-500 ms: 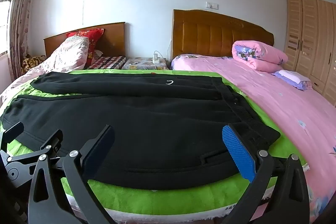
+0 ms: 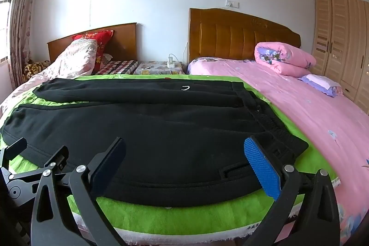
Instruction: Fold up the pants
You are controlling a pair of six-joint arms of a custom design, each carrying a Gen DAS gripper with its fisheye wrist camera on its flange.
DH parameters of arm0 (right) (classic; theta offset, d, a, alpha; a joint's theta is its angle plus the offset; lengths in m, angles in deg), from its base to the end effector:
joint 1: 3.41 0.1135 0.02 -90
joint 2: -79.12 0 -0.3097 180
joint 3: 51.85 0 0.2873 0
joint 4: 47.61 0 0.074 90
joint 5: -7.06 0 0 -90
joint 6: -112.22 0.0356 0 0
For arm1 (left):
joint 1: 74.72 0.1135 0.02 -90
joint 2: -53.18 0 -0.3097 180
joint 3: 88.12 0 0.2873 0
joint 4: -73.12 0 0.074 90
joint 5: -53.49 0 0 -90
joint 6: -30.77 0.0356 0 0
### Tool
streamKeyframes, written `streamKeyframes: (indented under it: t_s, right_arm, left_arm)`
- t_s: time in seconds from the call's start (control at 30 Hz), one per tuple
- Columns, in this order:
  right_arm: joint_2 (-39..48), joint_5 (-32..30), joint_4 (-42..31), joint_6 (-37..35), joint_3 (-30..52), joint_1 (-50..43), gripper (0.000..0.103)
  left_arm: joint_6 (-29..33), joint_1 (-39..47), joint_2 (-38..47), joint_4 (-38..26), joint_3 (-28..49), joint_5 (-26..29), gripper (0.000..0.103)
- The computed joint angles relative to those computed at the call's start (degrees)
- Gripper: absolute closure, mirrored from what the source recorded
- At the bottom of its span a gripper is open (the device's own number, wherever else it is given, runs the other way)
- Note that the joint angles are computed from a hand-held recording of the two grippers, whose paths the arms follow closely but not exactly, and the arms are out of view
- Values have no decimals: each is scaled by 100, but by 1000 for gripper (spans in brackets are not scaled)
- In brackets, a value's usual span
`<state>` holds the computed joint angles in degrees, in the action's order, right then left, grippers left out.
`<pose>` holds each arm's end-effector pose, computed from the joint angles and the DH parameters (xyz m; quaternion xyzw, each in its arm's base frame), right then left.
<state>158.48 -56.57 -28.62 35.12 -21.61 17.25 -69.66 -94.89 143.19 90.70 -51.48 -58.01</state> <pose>0.2324 0.0707 0.1475 0.0565 0.8495 -0.0490 0.5222 0.2658 -0.0837 0.1300 -0.0104 0.8786 0.0420 0.4756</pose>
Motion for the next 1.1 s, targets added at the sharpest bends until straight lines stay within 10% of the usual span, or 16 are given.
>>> streamKeyframes:
  t_s: [1.1]
  right_arm:
    - [213, -475, 141, 18, 7, -406, 4]
  left_arm:
    - [168, 244, 97, 18, 63, 280, 1]
